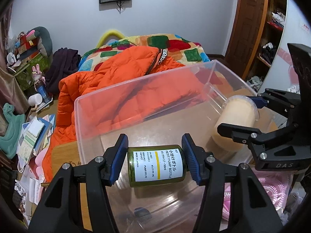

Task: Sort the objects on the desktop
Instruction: 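Lower the bottle into the clear box with the left gripper while the right gripper drops the cup in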

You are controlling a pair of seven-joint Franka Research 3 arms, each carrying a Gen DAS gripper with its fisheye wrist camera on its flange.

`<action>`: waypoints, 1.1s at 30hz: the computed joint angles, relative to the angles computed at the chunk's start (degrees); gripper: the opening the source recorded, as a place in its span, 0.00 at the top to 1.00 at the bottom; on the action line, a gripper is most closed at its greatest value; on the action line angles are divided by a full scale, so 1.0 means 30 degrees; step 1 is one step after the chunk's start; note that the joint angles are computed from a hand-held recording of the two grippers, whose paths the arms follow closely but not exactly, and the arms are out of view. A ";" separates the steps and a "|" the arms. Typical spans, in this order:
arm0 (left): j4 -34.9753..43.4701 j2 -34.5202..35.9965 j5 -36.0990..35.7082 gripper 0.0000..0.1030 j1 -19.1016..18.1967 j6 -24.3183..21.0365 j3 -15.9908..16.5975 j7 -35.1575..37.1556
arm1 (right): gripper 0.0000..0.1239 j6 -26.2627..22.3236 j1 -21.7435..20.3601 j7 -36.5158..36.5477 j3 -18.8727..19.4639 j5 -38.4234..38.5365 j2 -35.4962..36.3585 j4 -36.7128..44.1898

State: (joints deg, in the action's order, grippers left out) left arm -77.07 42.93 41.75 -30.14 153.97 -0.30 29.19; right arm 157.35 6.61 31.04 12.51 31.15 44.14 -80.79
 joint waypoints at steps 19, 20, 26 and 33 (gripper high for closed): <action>-0.0690 -0.0917 0.0840 0.41 -0.0670 -0.0704 0.0272 -0.1185 | 0.33 0.6079 -0.2130 -0.4569 0.3414 0.1702 -0.2482 -0.4740; -0.0852 -0.1061 0.1034 0.36 -0.0704 -0.0664 0.0297 -0.1448 | 0.32 0.7008 -0.2730 -0.5156 0.4222 0.2055 -0.2577 -0.5137; -0.2074 -0.2276 0.3028 0.21 -0.1245 -0.0567 0.0737 -0.3961 | 0.27 0.9523 -0.7120 -0.5963 0.9115 0.2298 -0.2639 -0.6728; -0.4179 -0.4508 0.7713 0.07 -0.2233 -0.1117 0.1244 -0.8878 | 0.24 1.3370 -1.2109 -0.5674 1.4430 -0.0183 -0.1908 -0.9369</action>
